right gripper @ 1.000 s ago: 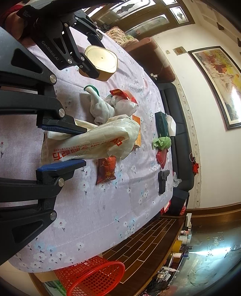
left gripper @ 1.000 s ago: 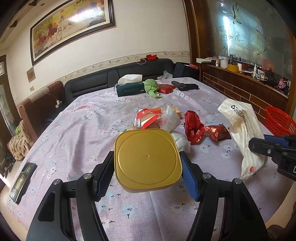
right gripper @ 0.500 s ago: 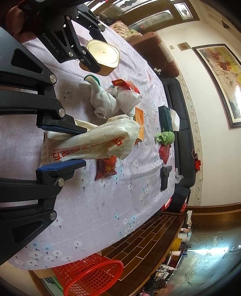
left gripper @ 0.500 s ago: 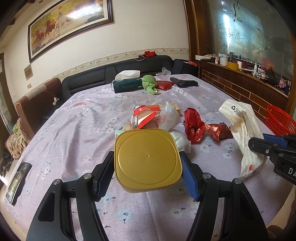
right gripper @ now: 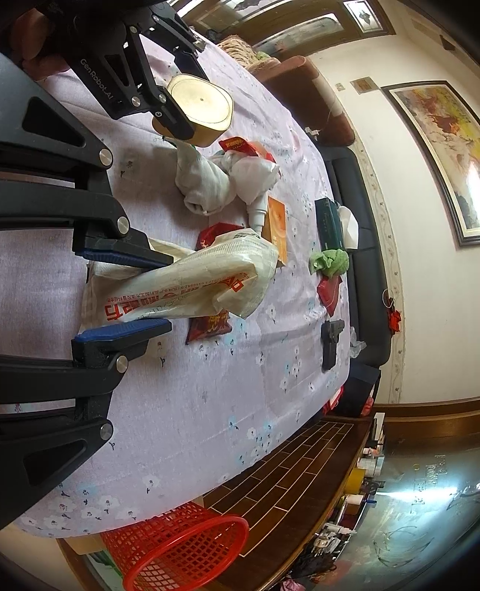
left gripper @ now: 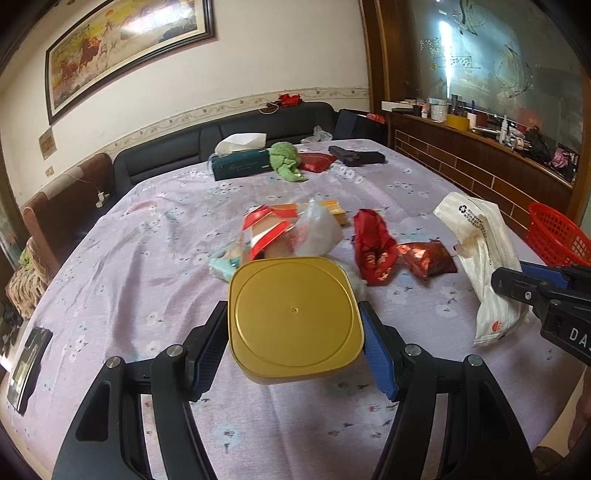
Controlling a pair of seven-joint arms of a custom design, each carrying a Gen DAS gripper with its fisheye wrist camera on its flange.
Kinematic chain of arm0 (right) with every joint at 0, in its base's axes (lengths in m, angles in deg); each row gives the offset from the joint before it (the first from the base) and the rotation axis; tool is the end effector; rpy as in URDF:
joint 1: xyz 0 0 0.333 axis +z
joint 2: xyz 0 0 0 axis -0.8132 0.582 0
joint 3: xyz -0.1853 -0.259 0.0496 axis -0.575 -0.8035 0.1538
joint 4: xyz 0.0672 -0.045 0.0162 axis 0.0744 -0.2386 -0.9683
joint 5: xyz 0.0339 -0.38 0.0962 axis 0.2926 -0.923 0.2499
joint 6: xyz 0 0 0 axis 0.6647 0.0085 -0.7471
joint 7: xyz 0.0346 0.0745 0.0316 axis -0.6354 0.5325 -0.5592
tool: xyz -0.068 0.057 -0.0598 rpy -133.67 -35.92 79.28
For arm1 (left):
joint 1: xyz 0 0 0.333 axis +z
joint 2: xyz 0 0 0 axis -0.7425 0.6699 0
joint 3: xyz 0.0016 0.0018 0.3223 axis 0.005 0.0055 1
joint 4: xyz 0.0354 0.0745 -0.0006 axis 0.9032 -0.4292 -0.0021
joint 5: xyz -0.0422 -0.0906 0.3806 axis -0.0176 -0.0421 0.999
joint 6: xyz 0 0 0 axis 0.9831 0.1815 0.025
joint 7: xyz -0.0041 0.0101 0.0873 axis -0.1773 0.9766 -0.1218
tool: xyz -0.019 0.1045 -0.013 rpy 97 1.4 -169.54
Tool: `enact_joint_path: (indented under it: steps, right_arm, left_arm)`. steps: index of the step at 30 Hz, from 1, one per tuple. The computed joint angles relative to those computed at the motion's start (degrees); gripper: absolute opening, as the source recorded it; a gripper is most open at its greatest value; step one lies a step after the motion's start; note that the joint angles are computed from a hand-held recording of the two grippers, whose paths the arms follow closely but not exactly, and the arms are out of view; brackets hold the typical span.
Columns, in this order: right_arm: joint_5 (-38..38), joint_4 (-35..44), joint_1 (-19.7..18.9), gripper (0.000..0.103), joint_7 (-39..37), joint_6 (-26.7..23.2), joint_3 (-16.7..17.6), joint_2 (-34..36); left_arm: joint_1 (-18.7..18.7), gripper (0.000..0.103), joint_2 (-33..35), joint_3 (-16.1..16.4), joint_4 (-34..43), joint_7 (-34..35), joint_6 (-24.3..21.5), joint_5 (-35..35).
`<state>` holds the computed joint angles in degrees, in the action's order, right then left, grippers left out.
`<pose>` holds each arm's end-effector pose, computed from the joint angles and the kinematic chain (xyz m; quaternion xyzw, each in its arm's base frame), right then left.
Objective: Collect trash
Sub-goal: 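Lift the yellow tin with the left gripper while the right lifts the white bag, then carry the yellow tin and white bag to the red wastebasket and open both grippers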
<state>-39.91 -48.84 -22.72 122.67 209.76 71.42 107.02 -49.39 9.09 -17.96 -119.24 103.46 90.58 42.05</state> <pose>0.6398 0.3078 0.4163 -0.7188 0.5649 -0.1988 0.3532 0.5963 -0.0978 0.4223 -0.6342 0.6320 -0.2708 0.3536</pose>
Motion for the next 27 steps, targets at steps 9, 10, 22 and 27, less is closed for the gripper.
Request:
enact_joint_path:
  steps: [9, 10, 22, 27]
  right_arm:
    - [13.74, -4.74, -15.54, 0.030, -11.27, 4.08, 14.58, -3.84]
    - [15.61, -5.77, -17.09, 0.030, -12.51, 4.99, 15.71, -4.58]
    - [27.30, -16.60, -29.90, 0.030, -13.97, 12.96, 17.50, -12.80]
    - [27.65, -17.76, -29.14, 0.030, -12.12, 13.58, 12.39, -14.34]
  left_arm:
    - [4.46, 0.066, 1.52, -9.07, 0.14, 32.08, 5.50, -31.04]
    - [5.80, 0.066, 1.85, -11.47, 0.26, 36.99, 5.56, -35.84]
    - [9.22, 0.067, 17.38, -33.78, 20.51, 72.12, -5.16, -65.12]
    - [0.78, 0.067, 27.04, -33.20, 35.64, 77.38, -12.45, -67.48]
